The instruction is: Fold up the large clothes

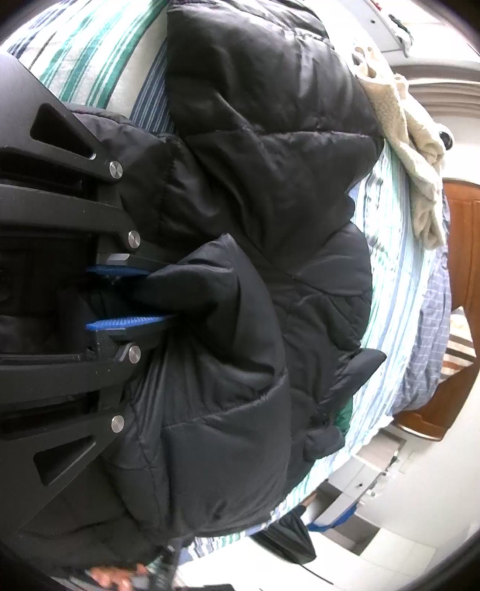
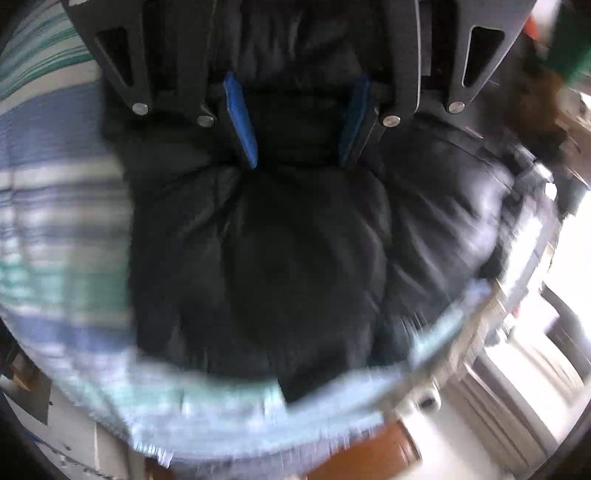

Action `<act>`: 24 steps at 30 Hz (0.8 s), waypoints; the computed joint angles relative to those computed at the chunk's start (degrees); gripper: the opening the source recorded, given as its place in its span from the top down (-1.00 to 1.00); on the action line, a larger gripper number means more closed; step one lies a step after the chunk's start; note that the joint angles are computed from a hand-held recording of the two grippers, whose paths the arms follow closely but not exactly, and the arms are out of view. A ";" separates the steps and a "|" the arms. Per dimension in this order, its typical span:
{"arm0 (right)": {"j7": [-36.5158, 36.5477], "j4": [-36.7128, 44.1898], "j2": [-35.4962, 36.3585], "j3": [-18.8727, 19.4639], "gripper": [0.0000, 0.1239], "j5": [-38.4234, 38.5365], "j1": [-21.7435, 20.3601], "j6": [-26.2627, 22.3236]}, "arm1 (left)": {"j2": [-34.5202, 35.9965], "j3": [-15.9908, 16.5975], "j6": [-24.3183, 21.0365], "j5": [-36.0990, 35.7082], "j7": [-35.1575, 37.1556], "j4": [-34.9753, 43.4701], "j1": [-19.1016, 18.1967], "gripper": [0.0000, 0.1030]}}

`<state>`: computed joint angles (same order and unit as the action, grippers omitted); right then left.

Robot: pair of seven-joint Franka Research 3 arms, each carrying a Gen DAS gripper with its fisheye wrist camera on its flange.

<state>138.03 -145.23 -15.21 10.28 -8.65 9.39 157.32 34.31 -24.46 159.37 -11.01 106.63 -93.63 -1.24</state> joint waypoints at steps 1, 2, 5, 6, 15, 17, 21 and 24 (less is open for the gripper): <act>4.42 0.87 -0.70 2.51 0.25 -3.77 -1.84 -2.51 | -0.66 1.12 -0.70 0.93 -1.05 -0.04 -0.81 0.59; 7.74 1.64 -1.57 3.98 0.25 -6.20 -2.55 -4.77 | -1.81 1.92 -1.12 1.65 -1.88 -0.73 -1.29 0.49; 15.07 1.25 -7.53 7.83 -0.06 -12.70 -2.43 -7.49 | -7.24 -0.70 0.52 -1.38 1.06 -7.01 2.27 -0.31; 16.56 0.74 -10.27 9.41 -0.24 -14.25 -1.80 -8.74 | -9.68 -3.04 1.51 -4.29 4.49 -10.11 5.07 -0.45; 22.79 -0.78 -18.48 17.92 -0.52 -13.39 4.90 -12.85 | -18.42 1.40 0.72 -17.83 10.13 -14.89 11.02 -0.85; 24.63 0.13 -17.39 18.96 -0.52 -13.40 5.46 -12.83 | -16.48 7.37 2.75 -13.56 2.99 -12.62 8.09 -0.86; 27.56 2.21 -14.82 20.12 -0.52 -14.89 6.42 -12.28 | -9.03 18.82 3.58 -1.25 -17.16 -4.96 3.51 -0.85; 27.51 4.01 -12.55 19.75 -0.52 -16.09 7.57 -11.75 | -1.58 21.96 -2.39 -0.11 -28.70 4.32 4.82 -0.85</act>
<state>165.54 -141.22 -27.76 30.03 -24.74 16.96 145.56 32.73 -2.51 156.98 -11.12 77.92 -89.31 3.59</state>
